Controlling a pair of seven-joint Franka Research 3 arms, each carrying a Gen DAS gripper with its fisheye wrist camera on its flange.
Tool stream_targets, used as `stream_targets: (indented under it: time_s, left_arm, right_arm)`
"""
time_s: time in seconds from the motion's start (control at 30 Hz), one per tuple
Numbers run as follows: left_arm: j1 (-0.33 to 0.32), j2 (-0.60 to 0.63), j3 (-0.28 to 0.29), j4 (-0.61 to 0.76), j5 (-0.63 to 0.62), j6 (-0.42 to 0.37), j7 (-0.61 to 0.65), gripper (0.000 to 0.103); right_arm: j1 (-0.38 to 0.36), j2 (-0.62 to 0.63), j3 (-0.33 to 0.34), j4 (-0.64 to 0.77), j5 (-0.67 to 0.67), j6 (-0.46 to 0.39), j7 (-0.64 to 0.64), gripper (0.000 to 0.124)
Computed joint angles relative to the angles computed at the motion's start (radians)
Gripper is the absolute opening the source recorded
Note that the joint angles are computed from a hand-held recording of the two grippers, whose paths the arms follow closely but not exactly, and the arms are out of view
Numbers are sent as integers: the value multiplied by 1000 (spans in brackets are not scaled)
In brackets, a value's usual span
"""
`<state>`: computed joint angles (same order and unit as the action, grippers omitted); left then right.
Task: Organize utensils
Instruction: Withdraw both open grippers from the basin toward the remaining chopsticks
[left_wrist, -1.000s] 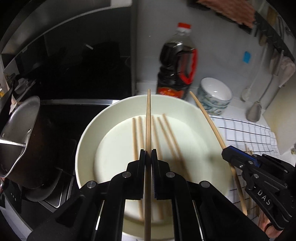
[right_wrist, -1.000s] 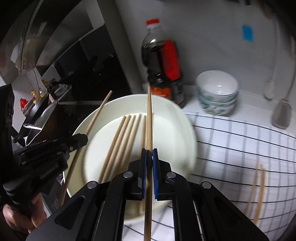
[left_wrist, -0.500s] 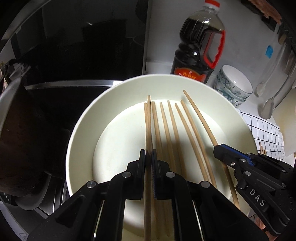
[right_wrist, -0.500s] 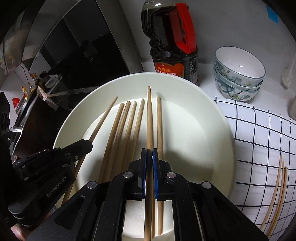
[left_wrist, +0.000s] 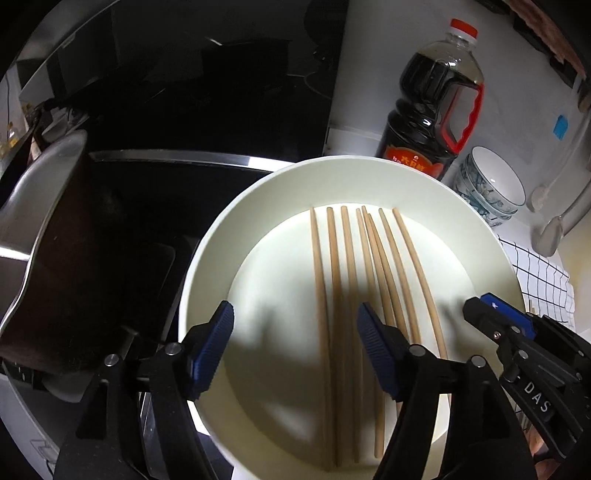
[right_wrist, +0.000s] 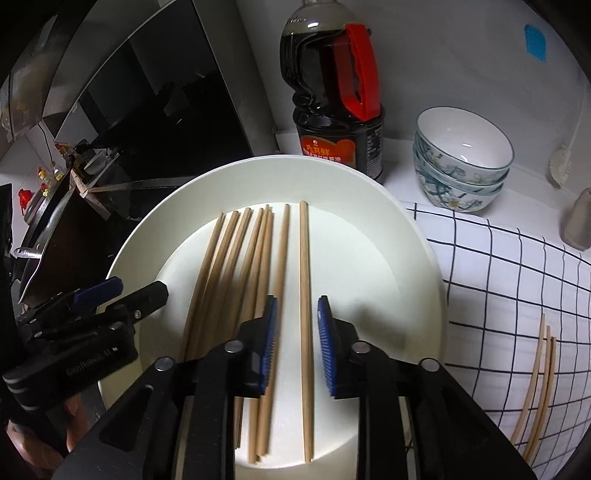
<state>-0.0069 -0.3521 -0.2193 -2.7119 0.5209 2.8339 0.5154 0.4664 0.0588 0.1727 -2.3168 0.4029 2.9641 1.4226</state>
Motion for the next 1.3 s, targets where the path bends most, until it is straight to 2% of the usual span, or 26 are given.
stream_targets:
  time_s: [0.2, 0.33, 0.9, 1.3]
  left_arm:
    - [-8, -47, -18, -13, 8, -52, -22, 78]
    - [-25, -76, -16, -20, 0, -73, -23, 78]
    - [-89, -209, -49, -49, -35, -148, -63, 91]
    - [-162, -274, -98, -40, -51, -230, -123, 92]
  right_arm:
    - [2, -40, 3, -37, 47, 3, -31, 28]
    - [9, -71, 2, -62, 63, 9, -37, 29]
    - [39, -246, -26, -198, 74, 24, -40, 48]
    - [55, -403, -67, -318, 75, 4, -46, 52]
